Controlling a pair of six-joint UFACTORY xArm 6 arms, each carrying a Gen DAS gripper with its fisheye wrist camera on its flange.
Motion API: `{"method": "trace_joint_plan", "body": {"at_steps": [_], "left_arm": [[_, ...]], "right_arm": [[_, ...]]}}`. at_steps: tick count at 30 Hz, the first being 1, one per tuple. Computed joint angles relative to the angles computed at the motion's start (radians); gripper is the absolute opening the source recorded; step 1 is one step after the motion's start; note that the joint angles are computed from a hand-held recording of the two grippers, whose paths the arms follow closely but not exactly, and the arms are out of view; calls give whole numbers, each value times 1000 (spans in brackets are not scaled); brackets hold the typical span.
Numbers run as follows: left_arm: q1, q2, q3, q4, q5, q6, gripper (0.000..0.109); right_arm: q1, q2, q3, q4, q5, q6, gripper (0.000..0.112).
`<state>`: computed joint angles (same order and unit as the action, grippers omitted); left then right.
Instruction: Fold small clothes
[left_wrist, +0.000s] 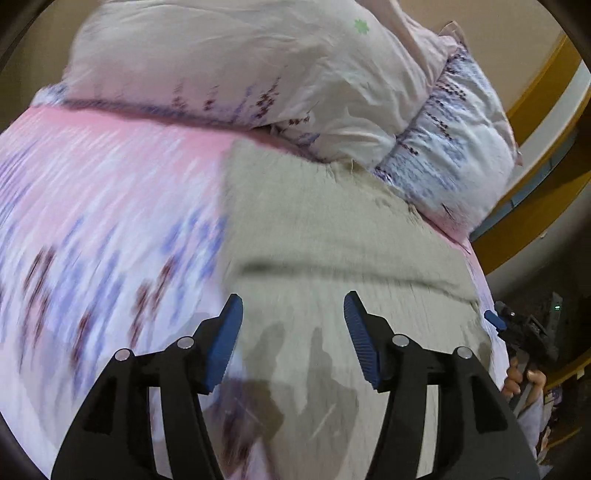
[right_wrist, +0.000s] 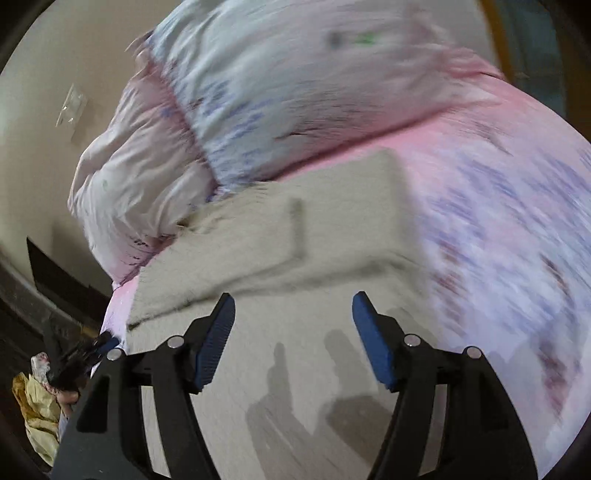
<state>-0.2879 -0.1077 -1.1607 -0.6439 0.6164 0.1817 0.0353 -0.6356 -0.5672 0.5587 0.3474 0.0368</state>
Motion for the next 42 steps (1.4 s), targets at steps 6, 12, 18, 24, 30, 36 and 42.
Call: {"method": "trace_joint_plan", "body": {"at_steps": [6, 12, 18, 24, 30, 36, 42], "left_arm": [[29, -236, 268, -151, 30, 38, 57], [-35, -372, 412, -239, -19, 41, 57], [-94, -480, 508, -305, -31, 42, 53], [-116, -553, 575, -382, -31, 44, 48], [-145, -585, 601, -416, -14, 53, 43], [-163, -579, 596, -421, -5, 58, 43], [-183, -576, 594, -407, -21, 28, 43]], "right_arm": [[-101, -244, 206, 64, 103, -2, 58], [-91, -328, 290, 391, 175, -261, 39], [-88, -450, 365, 493, 239, -342, 37], [-120, -566, 417, 517, 321, -352, 36], [-155, -679, 469, 480, 372, -291, 30], [-213, -802, 521, 395, 435, -187, 29], [-250, -835, 533, 455, 510, -252, 32]]}}
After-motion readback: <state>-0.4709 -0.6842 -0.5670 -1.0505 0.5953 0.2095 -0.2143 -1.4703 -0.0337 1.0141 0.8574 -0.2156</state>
